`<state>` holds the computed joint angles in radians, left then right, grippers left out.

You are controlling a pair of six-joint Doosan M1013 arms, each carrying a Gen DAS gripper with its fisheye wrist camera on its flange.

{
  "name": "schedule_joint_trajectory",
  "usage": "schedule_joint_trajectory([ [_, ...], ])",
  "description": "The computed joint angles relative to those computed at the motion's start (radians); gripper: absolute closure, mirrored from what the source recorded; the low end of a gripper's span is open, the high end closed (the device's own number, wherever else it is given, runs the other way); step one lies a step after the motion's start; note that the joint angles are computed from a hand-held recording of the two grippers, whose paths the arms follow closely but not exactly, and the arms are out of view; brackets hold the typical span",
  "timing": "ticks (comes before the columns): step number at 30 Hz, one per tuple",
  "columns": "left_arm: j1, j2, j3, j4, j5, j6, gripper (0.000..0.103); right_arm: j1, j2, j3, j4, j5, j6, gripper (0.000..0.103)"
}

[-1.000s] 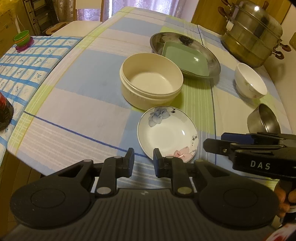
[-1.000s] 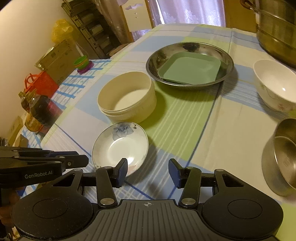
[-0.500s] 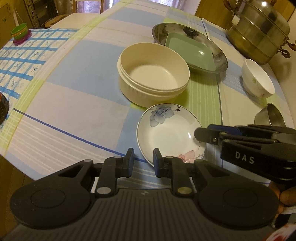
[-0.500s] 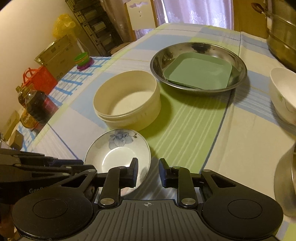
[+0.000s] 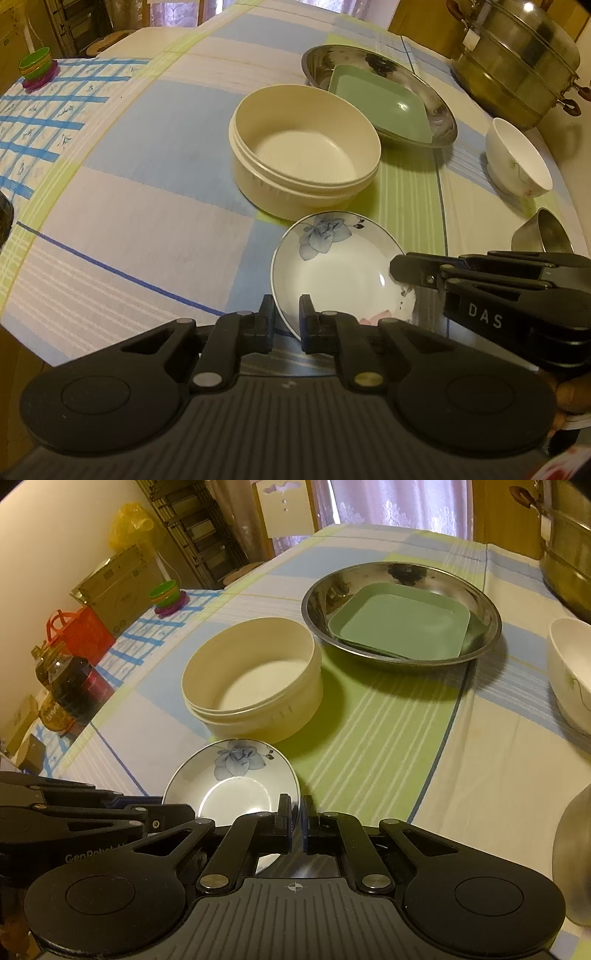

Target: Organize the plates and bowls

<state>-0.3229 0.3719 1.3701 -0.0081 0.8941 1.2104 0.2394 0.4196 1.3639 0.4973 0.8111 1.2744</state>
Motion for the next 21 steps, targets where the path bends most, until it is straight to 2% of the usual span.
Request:
schedule_joint_trajectory([
  [8,-0.011,0.004,-0.011,-0.038,-0.002,0.069,0.094,-0.017,-0.022,0.021,-0.022,0.03,0.068,0.098],
  [21,-0.029,0.046,-0.094,-0.133,-0.026,0.237,0.095,-0.056,-0.081,0.06,-0.086,-0.036,0.23,0.098],
])
